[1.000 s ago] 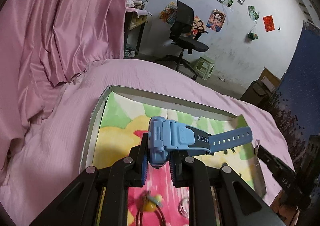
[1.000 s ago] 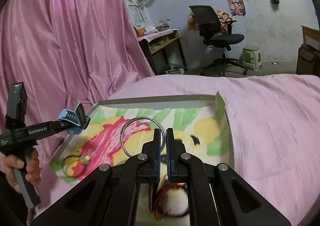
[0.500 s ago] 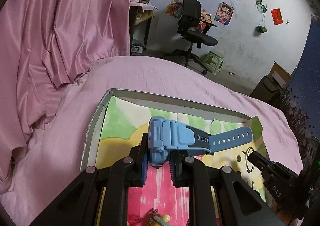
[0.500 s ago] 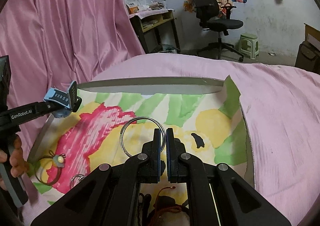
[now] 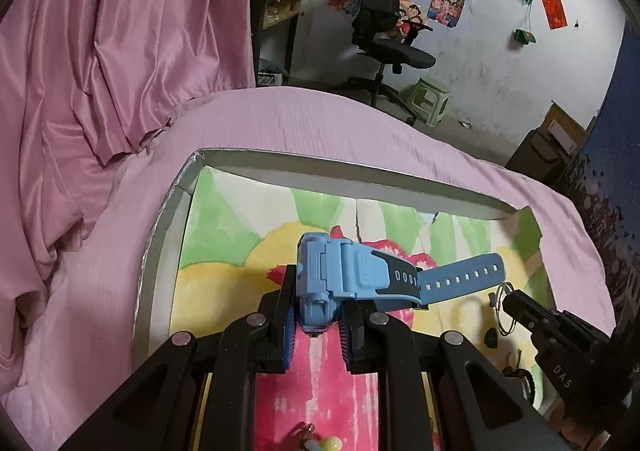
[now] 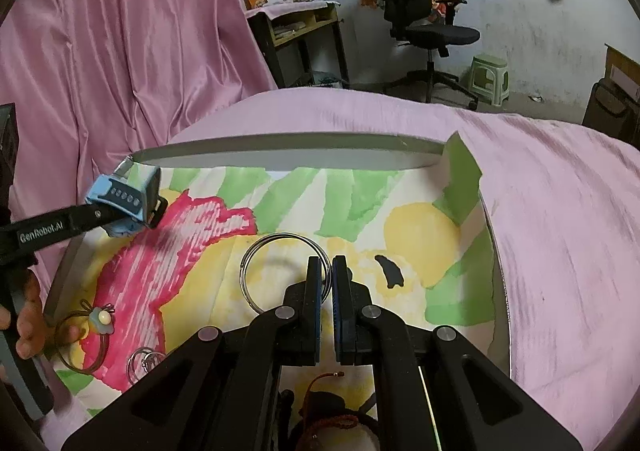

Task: Organize jewelry
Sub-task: 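Carry the watch and hoops over the tray and open the left tool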

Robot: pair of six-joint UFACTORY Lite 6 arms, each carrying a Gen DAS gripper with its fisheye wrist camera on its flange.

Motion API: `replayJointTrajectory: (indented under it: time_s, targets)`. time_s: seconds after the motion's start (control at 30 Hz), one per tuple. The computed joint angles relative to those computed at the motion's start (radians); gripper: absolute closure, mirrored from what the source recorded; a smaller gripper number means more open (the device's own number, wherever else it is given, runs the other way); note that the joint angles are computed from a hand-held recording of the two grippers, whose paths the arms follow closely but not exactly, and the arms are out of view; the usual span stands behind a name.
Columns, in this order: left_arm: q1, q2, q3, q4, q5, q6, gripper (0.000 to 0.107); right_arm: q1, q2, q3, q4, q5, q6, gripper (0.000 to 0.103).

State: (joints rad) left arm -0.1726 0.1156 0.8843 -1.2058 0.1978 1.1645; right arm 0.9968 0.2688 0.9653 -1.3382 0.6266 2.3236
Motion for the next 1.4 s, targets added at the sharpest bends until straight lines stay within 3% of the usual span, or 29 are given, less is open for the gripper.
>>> replayJointTrajectory:
  time_s: [0.37,0.43,0.9,1.3,1.33,1.4]
  targets:
    - [0.001,0.007,-0.004,0.016,-0.017,-0.034,0.09,-0.009,0.015,0.014,0.017,-0.01,-0.013,0.098]
    - [0.004,-0.012,-0.02,-0.044,-0.018,0.015,0.089,-0.008,0.021,0.022,0.029,-0.007,-0.025,0.098]
    - [0.067,-0.151,-0.111,-0.134,0.09,0.078,0.089,0.036,0.002,0.01,0.054,0.04,-0.005,0.097]
    - [0.055,-0.191,-0.095,0.185,0.119,-0.229,0.089,0.091,-0.042,0.006,0.1,0.097,-0.035,0.097]
    - [0.054,-0.189,-0.095,0.189,0.116,-0.233,0.088,0.092,-0.045,0.002,0.102,0.098,-0.035,0.097]
    - [0.055,-0.197,-0.104,0.146,0.111,-0.195,0.071,0.094,-0.052,-0.01,0.096,0.097,-0.022,0.097]
